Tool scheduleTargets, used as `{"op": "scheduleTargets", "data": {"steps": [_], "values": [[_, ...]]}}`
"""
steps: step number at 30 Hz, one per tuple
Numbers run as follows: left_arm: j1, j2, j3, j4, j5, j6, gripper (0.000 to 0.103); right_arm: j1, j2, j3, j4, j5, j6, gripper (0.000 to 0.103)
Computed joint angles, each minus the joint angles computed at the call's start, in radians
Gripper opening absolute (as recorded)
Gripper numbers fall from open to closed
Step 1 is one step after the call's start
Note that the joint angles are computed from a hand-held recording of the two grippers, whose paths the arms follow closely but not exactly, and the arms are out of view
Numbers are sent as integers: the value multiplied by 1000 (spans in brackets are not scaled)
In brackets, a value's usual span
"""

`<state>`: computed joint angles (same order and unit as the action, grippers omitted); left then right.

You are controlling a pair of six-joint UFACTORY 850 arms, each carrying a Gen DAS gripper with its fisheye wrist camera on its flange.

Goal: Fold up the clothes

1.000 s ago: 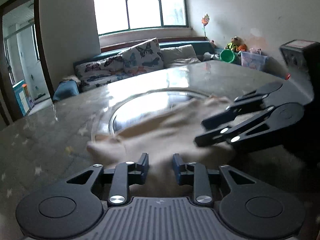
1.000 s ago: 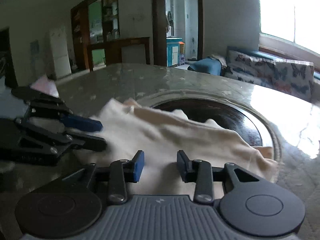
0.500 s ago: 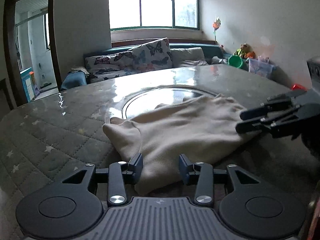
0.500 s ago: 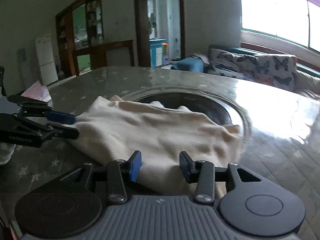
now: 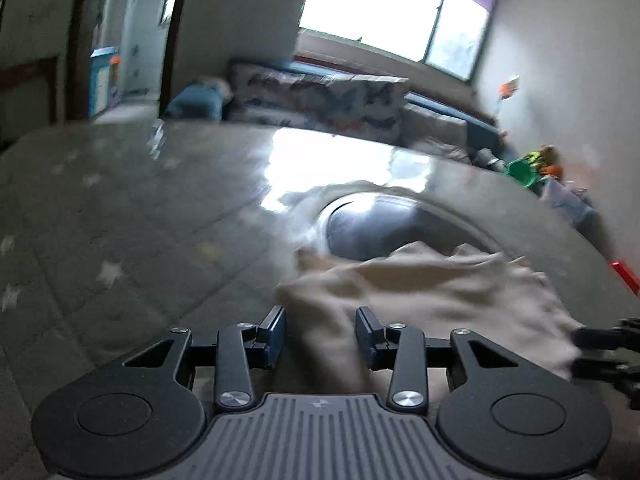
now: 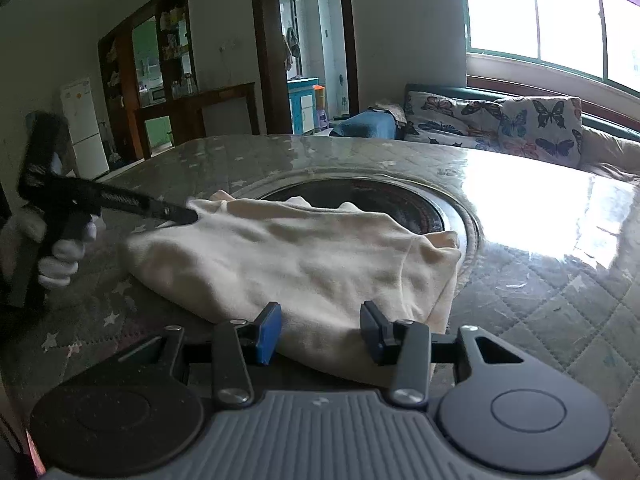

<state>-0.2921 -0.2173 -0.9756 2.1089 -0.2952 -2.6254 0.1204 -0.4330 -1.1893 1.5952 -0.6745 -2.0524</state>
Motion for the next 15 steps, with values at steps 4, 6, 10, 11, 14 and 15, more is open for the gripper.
{"op": "scheduleTargets", "data": {"steps": [4, 6, 10, 11, 14, 15], "values": [[-8, 14, 6, 11, -29, 0, 40, 4, -12, -25, 14, -3, 8, 45], [-25, 16, -2, 25, -49, 20, 42, 10, -28, -54, 26, 3, 17, 45], [-50, -2, -38, 70, -47, 48, 43, 28, -94, -152, 5, 28, 91, 45], [-54, -10, -49, 81, -41, 51, 43, 31, -114, -181, -16, 33, 126, 45], [-65, -43, -80, 12, -36, 154, 43, 44, -165, -252, -79, 97, 225, 45], [-68, -48, -84, -28, -34, 194, 43, 45, -176, -265, -96, 117, 256, 45]]}}
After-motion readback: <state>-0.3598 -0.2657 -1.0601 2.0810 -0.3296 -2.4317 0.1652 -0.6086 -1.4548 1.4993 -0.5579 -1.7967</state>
